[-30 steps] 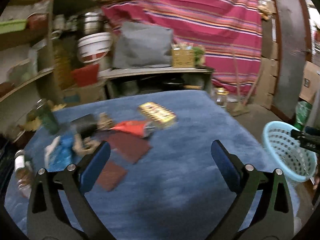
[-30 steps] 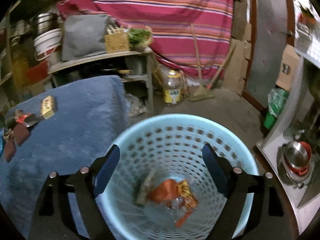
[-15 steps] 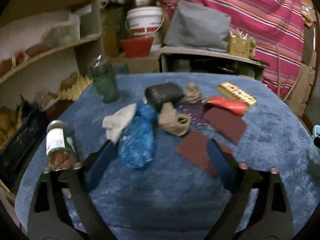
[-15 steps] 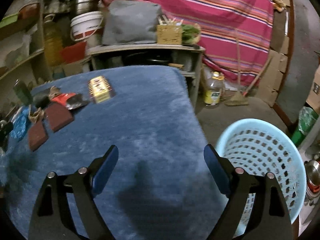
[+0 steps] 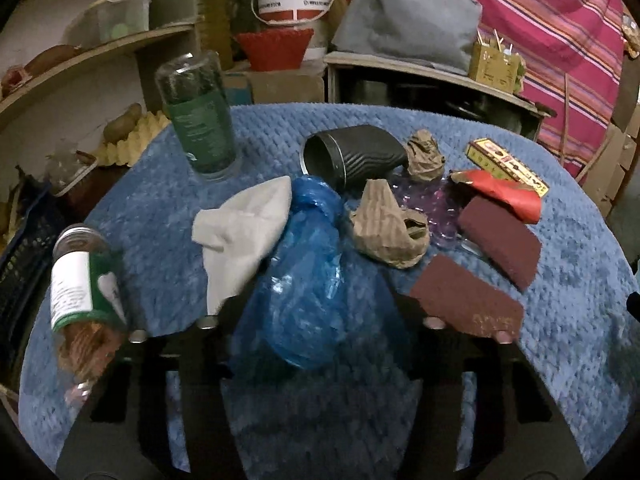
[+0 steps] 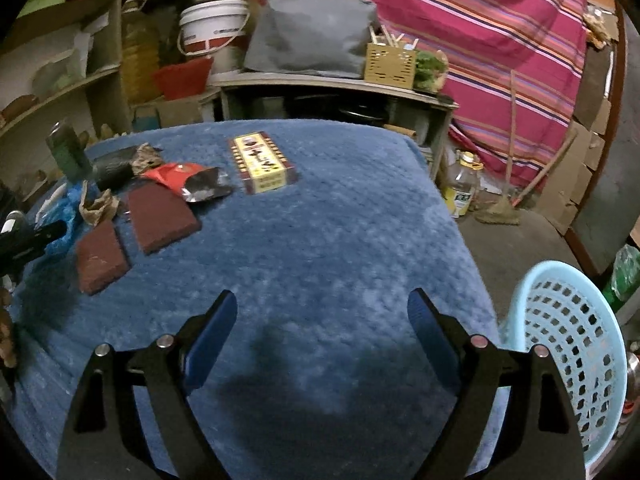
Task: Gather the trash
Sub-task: 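Move back to the table and grasp the blue plastic bag with the left tool, then grasp the maroon scouring pad with the right tool while the left tool holds the bag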
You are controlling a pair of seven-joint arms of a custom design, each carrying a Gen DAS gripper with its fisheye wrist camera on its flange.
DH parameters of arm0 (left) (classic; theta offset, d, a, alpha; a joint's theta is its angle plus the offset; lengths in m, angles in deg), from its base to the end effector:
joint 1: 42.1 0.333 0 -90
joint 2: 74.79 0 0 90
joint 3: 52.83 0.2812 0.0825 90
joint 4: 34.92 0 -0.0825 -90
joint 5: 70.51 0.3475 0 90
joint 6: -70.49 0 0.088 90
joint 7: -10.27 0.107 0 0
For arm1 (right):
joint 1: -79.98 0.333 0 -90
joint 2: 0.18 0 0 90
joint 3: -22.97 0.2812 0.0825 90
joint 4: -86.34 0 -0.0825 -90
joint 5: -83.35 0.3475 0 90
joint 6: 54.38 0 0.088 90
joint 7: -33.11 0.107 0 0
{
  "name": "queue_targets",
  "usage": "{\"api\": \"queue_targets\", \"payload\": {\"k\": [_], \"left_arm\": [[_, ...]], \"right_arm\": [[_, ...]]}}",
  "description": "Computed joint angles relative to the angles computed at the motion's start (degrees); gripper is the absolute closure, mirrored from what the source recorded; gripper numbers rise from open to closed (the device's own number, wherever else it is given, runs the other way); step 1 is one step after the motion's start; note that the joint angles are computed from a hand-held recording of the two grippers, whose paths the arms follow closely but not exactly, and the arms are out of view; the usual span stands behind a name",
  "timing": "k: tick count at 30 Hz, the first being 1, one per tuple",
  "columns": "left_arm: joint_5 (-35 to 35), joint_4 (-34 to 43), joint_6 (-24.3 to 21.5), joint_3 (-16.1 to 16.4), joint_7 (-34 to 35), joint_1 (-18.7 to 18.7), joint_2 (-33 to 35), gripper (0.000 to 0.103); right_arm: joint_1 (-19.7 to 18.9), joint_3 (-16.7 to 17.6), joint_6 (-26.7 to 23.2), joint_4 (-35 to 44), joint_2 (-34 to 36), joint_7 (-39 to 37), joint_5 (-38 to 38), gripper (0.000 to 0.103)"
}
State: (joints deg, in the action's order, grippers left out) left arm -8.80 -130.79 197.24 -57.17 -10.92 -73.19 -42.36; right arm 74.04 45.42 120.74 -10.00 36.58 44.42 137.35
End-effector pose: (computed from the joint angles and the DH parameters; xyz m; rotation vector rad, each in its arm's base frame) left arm 0.5414 -0.3428 0.2795 -2.1371 1.0703 -0.4632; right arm 0.6575 0.0858 0.2981 -2.0719 1.1208 -0.5658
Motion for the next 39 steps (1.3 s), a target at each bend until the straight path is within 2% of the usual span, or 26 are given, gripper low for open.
{"api": "queue_targets", "payload": {"k": [2, 5, 7, 11, 17, 23, 27, 31, 35, 39], "left_arm": [[-0.38, -0.36, 0.97, -0.08, 0.42, 0.57, -0.14, 0.082], [0.5, -1.46, 0.26, 0.09, -0.56, -0.12, -1.09, 0.093], [1.14, -2.66, -1.12, -0.18, -1.65, -0.83, -2.26, 0.095], [2.91, -6.22, -3.79, -1.55, -5.19, -2.12, -5.38, 0.096], [4.25, -10.57, -8.32, -4.52, -9.28, -3.5, -8.89, 0.096], [4.48, -16.2, -9.8, -6.87, -14.34, -3.1, -12.27, 0.096], [4.64, -18.54, -9.24, -7.7, -17.06, -2.29, -12.98, 0.096], [5.01, -18.63, -9.8, -7.97, -17.39, -2.03, -12.69, 0.096], [5.38, -16.77, -11.39, -8.01, -15.26, -2.39, -11.7, 0.096], [5.36, -15.5, -12.16, -7.86, -14.14, -2.65, -11.27, 0.096]], "right_arm": [[0.53, 0.01, -0.27, -0.32, -0.2, 0.16, -0.43, 0.017], [0.88, 0.83, -0.69, -0.92, -0.7, -0.48, -0.41, 0.017], [1.02, 1.51, -0.72, -1.37, -1.03, -1.53, 0.1, 0.017], [1.98, 1.92, -1.98, -1.95, -1.62, -2.55, 1.1, 0.017], [5.44, 0.45, -5.07, -3.6, -2.87, -3.01, 2.07, 0.017], [9.03, -0.87, -6.1, -4.77, -3.29, -3.82, 2.22, 0.017], [12.1, -2.99, -6.63, -4.8, -2.81, -1.35, -0.53, 0.017], [14.23, -4.88, -8.0, -4.14, -2.25, 2.5, -4.91, 0.017], [15.87, -7.18, -12.69, -1.54, -0.95, 8.55, -9.89, 0.018], [15.67, -6.65, -13.89, -0.85, -0.33, 9.94, -11.77, 0.018]]}}
